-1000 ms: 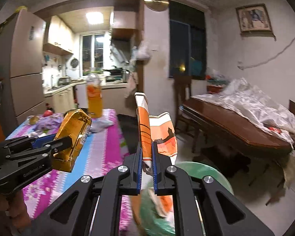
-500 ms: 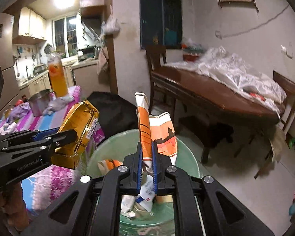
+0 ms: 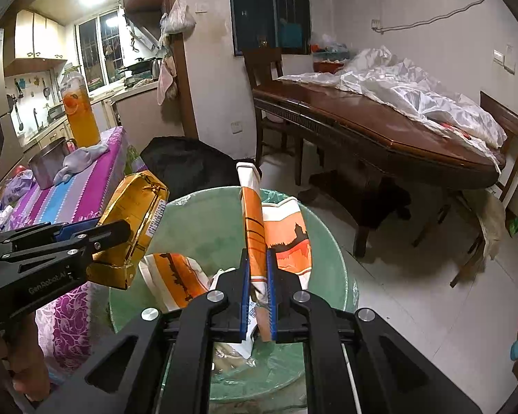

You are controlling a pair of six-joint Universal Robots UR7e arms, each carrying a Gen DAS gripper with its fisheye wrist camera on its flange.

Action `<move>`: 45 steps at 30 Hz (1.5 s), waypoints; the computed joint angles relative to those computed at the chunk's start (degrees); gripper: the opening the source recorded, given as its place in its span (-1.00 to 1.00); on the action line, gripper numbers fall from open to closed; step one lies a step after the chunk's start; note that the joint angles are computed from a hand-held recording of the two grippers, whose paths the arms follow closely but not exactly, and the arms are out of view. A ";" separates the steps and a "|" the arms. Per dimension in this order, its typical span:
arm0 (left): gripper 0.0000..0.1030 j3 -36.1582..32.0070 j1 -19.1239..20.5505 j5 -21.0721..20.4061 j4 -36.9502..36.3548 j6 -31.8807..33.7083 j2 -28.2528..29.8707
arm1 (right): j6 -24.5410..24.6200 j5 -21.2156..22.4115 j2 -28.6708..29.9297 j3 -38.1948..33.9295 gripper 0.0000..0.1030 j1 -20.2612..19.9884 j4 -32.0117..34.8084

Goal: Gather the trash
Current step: 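Open both tools over the green bin to release both items, then return to the table and grasp the tan sponge block with the left tool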

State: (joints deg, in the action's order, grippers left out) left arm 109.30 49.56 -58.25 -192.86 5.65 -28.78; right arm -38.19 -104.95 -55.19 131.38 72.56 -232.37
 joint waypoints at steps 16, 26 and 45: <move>-0.07 -0.17 0.34 0.42 0.90 -0.13 -0.35 | 1.76 1.18 -0.77 1.80 -0.41 0.31 -3.99; 0.11 6.07 -0.14 1.95 -3.11 1.12 -5.21 | 0.21 4.98 -1.07 6.31 -0.03 4.23 -11.02; 0.41 20.59 25.68 22.69 -11.01 5.82 -43.02 | -1.80 5.61 18.75 -5.73 0.45 24.35 1.85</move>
State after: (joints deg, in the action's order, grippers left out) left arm 129.89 75.24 -35.56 -203.88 11.47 -71.80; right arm -39.99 -99.35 -36.45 125.65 96.91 -230.52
